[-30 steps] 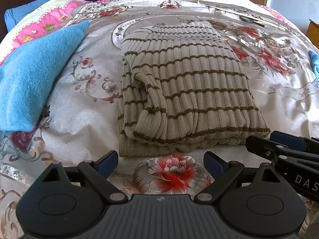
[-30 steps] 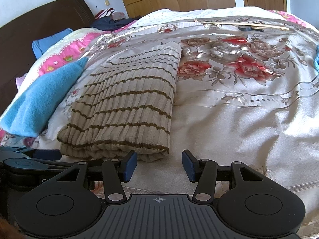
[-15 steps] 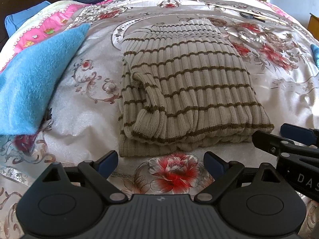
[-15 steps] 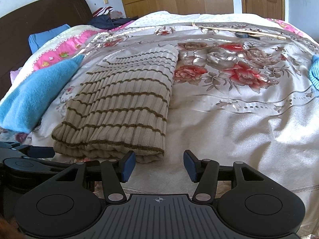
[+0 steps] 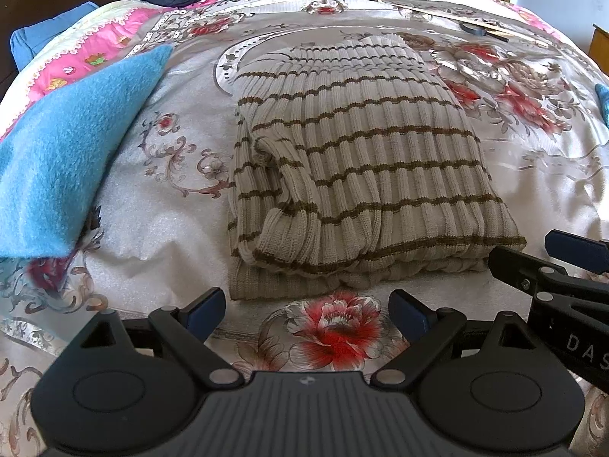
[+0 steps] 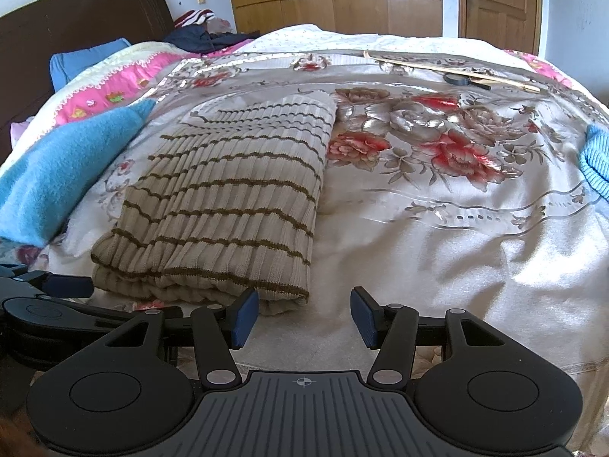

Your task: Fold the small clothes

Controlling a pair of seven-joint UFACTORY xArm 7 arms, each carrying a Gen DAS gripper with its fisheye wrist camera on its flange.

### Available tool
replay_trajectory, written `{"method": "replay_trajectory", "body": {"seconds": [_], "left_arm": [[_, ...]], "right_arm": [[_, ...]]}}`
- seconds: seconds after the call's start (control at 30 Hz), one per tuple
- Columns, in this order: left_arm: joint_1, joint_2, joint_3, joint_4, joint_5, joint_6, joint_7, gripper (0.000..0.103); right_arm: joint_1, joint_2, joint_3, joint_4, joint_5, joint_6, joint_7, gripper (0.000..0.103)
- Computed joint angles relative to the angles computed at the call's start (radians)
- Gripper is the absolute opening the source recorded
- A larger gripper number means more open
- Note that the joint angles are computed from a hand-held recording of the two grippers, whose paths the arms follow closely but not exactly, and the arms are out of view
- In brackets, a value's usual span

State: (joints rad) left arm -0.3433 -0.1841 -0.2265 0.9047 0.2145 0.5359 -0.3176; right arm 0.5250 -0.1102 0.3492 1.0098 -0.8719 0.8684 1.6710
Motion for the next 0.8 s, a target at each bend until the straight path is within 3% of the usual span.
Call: {"method": "replay_trajectory", "body": {"seconds": [0.8], "left_arm": [[0.015,-0.006,-0.017,-0.004,0.100,0.005,-0.091,0.102]], "right_arm": [[-0.010,-0.001,-0.008,-0.016,0.017,-0.059,-0.001,0.053]]}}
